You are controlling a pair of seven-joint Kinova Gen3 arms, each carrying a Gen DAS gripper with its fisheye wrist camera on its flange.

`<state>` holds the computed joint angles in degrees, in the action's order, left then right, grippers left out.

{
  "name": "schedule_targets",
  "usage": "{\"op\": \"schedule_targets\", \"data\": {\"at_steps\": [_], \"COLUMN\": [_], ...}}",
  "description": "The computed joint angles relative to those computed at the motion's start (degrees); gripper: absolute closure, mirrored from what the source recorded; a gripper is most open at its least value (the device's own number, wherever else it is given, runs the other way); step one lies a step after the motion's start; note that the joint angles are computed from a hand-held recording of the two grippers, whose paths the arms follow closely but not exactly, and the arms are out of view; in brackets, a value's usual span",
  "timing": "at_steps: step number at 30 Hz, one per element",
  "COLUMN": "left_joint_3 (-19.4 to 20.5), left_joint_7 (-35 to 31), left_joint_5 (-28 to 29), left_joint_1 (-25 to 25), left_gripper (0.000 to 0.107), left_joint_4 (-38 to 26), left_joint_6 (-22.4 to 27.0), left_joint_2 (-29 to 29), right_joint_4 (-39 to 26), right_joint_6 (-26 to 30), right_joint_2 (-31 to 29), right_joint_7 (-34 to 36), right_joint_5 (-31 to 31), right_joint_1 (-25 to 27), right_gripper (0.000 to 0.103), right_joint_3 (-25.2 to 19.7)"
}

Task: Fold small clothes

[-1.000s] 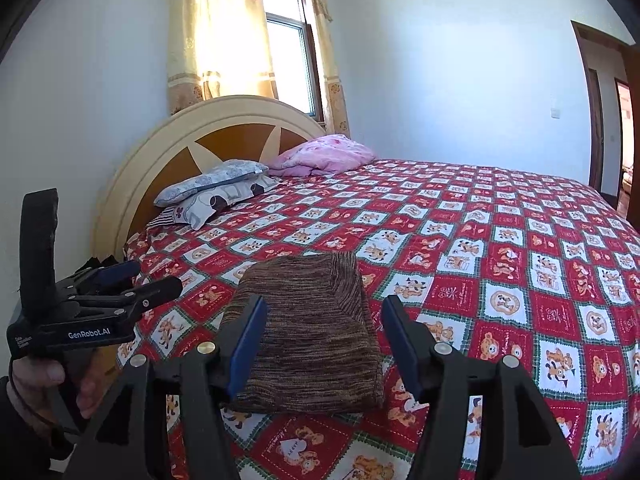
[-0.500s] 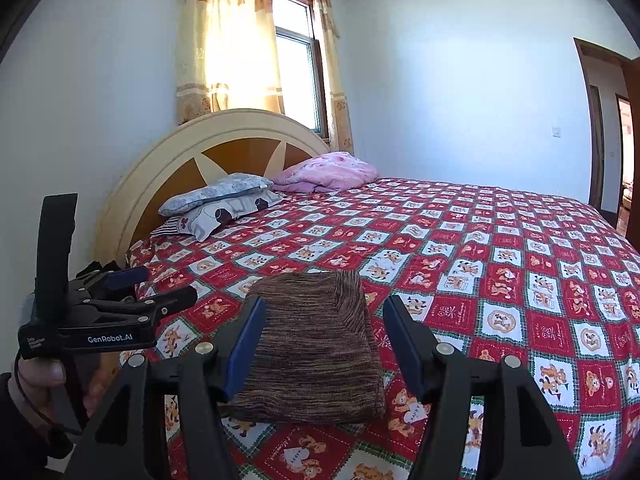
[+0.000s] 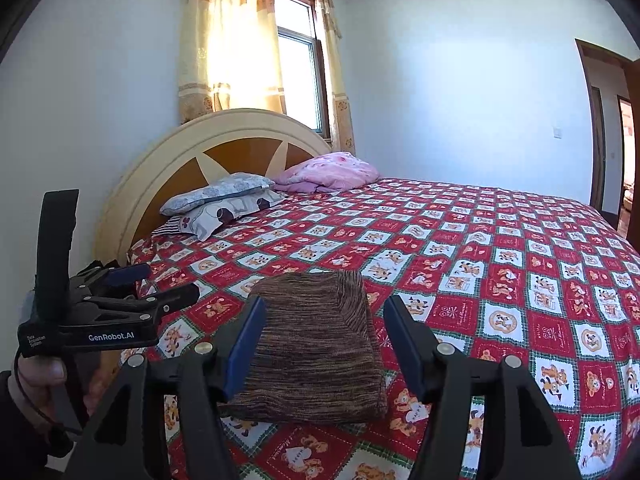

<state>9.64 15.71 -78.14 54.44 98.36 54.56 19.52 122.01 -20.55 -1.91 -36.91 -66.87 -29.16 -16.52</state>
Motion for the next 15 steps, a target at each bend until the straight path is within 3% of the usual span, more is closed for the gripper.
{"op": "schedule_targets", "data": {"at_steps": [15], "left_joint_3": [-0.20], "left_joint_7": [-0.67], "left_joint_5": [1.54], "left_joint_1": [-0.41], "left_gripper": [0.004], "left_joint_4": [-0.41], "left_joint_6": [0.18], "left_joint_2": [0.20], "right_joint_4": [-0.27], "right_joint_6": [0.27], "right_joint_2": [0.49], "right_joint_7": [2.24], "right_joint_5": [-2.05], "right_joint_1": [-0.82], "right_gripper": [0.040], "right_joint_3": [-0.11]}}
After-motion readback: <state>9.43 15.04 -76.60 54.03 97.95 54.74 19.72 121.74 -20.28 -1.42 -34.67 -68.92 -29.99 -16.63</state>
